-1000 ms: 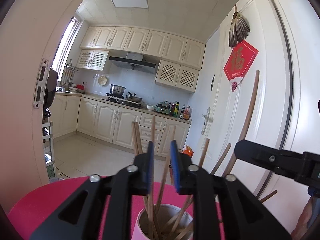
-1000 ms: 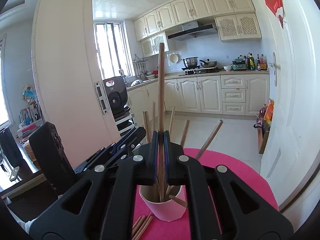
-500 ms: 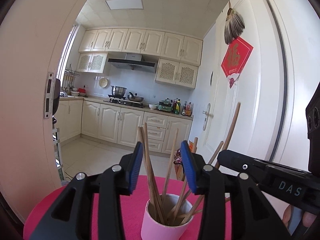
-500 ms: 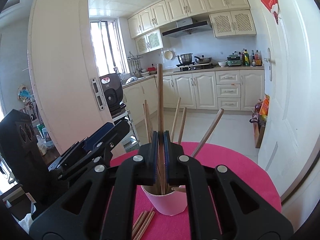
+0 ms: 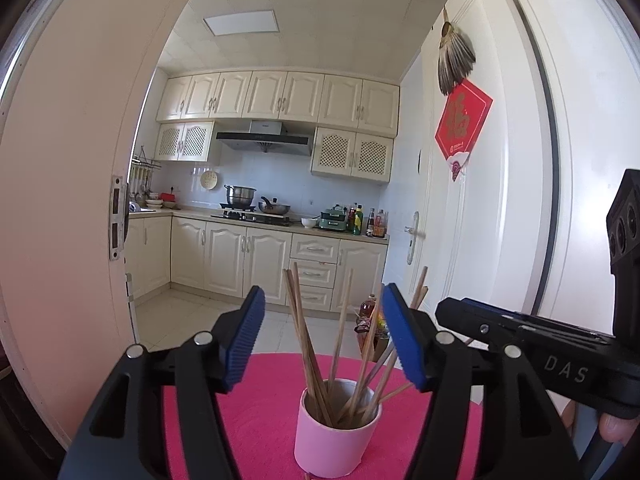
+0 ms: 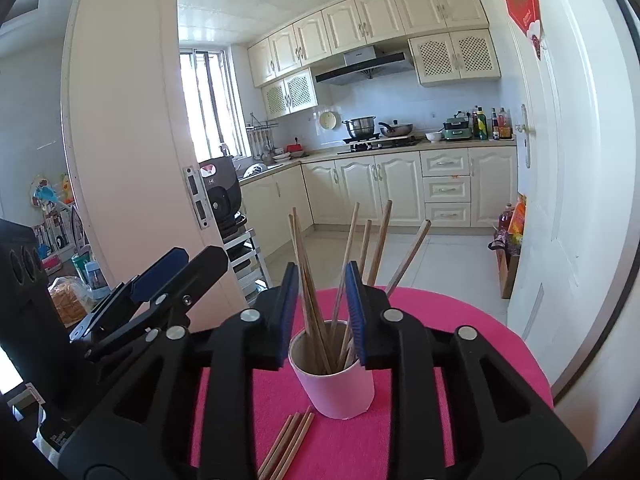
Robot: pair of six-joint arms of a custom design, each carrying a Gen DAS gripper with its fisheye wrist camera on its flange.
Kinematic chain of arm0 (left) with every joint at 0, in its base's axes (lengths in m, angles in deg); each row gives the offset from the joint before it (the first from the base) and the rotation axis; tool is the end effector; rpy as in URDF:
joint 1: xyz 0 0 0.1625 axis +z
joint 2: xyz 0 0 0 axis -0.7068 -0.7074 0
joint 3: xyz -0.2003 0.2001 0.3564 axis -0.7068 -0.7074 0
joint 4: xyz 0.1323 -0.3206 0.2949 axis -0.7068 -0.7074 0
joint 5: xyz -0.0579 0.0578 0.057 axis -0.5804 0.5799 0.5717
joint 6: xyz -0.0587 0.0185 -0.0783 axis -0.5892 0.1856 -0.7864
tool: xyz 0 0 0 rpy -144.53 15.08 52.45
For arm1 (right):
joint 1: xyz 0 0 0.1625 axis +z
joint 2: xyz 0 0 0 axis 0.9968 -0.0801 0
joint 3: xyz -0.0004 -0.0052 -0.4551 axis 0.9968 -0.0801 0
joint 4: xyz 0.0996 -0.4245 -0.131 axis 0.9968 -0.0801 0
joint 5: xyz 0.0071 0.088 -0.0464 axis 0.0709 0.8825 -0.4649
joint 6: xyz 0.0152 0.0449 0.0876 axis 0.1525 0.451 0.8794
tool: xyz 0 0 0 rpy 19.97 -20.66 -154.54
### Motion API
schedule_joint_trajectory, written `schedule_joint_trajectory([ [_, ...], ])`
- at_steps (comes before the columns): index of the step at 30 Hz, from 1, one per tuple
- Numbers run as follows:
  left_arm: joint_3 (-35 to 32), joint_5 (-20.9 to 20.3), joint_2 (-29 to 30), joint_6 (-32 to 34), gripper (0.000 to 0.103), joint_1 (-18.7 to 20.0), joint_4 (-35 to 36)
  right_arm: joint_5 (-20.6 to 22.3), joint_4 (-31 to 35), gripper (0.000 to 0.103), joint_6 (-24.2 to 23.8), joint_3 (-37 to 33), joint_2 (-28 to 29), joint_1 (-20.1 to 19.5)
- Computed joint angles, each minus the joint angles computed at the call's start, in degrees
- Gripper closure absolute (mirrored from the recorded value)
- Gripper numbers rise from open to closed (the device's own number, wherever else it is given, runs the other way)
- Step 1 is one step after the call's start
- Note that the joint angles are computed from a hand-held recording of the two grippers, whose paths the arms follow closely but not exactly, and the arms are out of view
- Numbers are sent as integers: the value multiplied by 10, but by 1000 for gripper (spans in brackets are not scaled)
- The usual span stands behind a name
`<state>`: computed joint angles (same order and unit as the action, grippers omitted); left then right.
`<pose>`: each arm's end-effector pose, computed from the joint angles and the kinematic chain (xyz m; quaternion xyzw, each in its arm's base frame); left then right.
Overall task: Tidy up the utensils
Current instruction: 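Open the left tool over the cup while the right tool releases its chopstick, then return both tools to the pile and close the left tool on a chopstick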
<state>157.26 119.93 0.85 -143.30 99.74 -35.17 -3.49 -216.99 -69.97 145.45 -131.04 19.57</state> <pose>-0.2799 -0.7462 0.2631 0.1793 0.6750 -0.6580 0.2814 0.3536 -0.7848 0.2482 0.3900 -0.8167 0.4227 0.0477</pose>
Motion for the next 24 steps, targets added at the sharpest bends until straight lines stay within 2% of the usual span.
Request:
schedule_joint_trajectory([
  [8, 44, -33, -27, 1, 39, -21, -9, -6, -38, 70, -7, 61, -38, -2],
  [11, 54, -58, -33, -7, 39, -28, -2, -9, -48, 61, -5, 84, -52, -5],
  [17, 47, -111, -31, -56, 38, -38, 61, -18, -48, 61, -6, 121, -71, -9],
  [24, 34, -151, -18, -136, 38, -39, 150, -36, -43, 60, -9, 152, -84, -12],
])
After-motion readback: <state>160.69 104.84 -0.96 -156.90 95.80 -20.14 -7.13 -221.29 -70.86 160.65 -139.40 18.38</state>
